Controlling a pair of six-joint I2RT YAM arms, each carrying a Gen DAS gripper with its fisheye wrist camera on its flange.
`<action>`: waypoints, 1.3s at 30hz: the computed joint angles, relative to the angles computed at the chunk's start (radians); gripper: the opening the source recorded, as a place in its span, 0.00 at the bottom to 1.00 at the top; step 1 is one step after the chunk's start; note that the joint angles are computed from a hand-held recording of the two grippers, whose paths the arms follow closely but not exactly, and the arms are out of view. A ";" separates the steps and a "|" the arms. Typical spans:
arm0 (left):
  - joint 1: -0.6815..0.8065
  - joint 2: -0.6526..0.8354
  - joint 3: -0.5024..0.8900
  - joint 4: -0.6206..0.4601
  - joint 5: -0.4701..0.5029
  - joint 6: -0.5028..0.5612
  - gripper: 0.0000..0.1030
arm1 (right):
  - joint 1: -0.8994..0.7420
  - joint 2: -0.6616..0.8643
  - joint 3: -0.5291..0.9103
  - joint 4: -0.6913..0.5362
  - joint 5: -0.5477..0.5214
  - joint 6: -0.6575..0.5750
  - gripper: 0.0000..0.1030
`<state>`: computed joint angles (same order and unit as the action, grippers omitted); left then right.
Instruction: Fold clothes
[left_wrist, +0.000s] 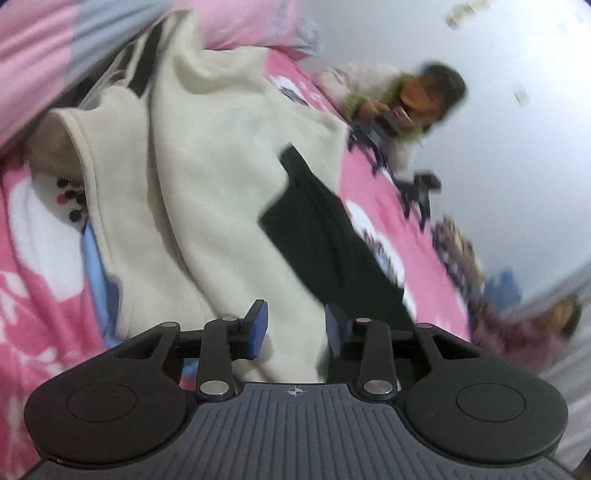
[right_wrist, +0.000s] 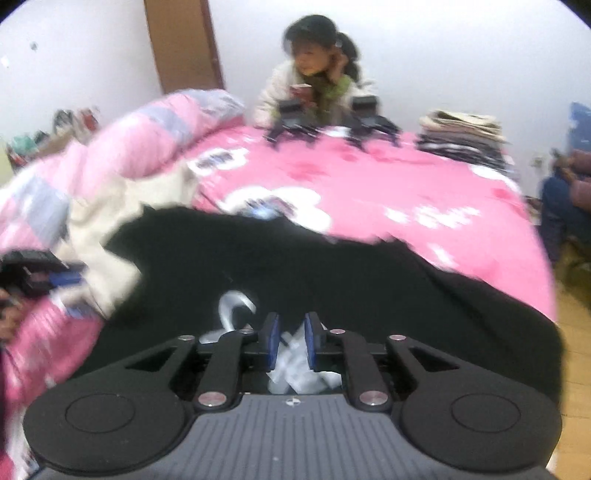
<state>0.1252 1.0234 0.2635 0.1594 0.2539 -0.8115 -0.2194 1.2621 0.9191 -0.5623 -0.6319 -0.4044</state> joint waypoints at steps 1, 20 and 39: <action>0.035 0.055 0.000 0.056 0.027 -0.016 0.37 | 0.050 0.036 0.026 0.031 0.005 0.059 0.25; 0.039 0.569 -0.081 0.893 -0.010 -0.112 0.42 | 0.634 0.865 0.774 0.156 0.122 0.642 0.38; -0.023 0.523 -0.025 0.788 -0.109 -0.094 0.39 | 0.791 1.314 1.531 -0.115 0.146 0.643 0.48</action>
